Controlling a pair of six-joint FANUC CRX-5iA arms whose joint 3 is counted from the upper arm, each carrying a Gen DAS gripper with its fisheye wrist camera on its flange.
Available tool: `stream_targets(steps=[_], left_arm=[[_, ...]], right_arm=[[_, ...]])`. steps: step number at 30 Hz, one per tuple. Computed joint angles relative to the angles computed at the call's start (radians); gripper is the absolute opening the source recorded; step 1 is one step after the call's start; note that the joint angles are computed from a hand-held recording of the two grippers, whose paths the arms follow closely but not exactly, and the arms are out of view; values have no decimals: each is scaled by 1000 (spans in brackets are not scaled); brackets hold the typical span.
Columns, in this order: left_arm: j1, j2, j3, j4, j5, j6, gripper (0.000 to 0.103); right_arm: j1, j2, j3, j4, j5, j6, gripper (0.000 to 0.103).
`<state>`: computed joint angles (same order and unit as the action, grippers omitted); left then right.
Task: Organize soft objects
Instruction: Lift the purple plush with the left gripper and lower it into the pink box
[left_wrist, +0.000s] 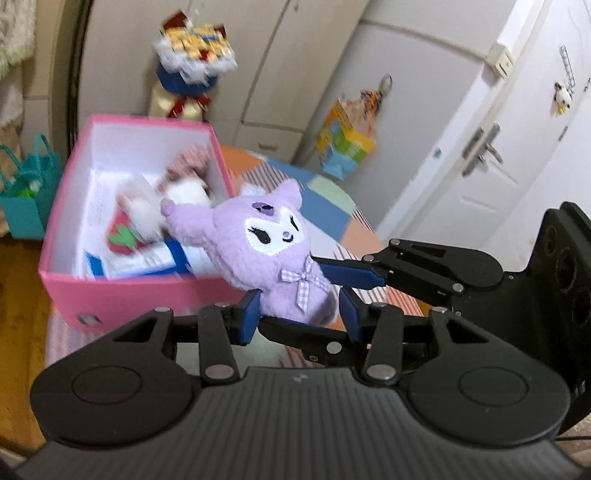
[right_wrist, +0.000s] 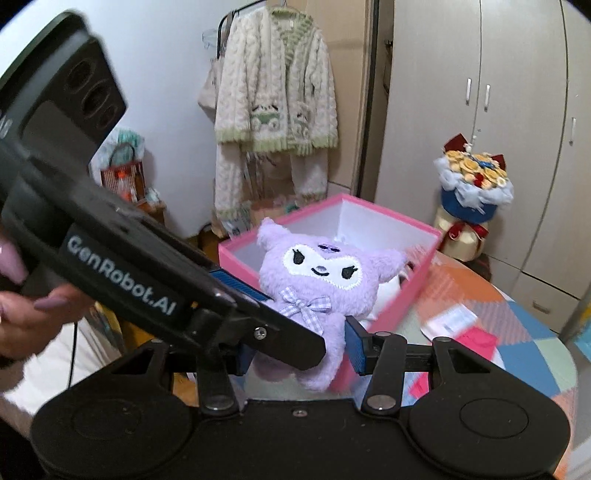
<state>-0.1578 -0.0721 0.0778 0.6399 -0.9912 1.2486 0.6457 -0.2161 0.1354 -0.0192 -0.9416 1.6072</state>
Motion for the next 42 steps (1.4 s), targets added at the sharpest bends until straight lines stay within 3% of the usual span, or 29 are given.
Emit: stream_targets(steps=[8,14,24,29,33,38,42], left_arm=[[64,37,25,46,77,-43,44],[87,111,89,36,117,-2,44],[98,291,265,-76,101,159,44],[95,340,326,-148,66,218,44],[104,358,324,-131,43,211,44],[95,340,311,-176,77,224,45],[70,317,328,-331,119,283,50]], right_arm=[[-33,131,135,-90,51,-15,54],[-79,249,267,-185,31,-1,54],[-121,500,539,-207,-109,-13,54],[-165,615,696,-290,-231,-55,54],[-213,666,759,-402,-314,-126,54],[-184,657,733,-341,-303,-130,55],[-146,679,751,-226,-310,-153,59]])
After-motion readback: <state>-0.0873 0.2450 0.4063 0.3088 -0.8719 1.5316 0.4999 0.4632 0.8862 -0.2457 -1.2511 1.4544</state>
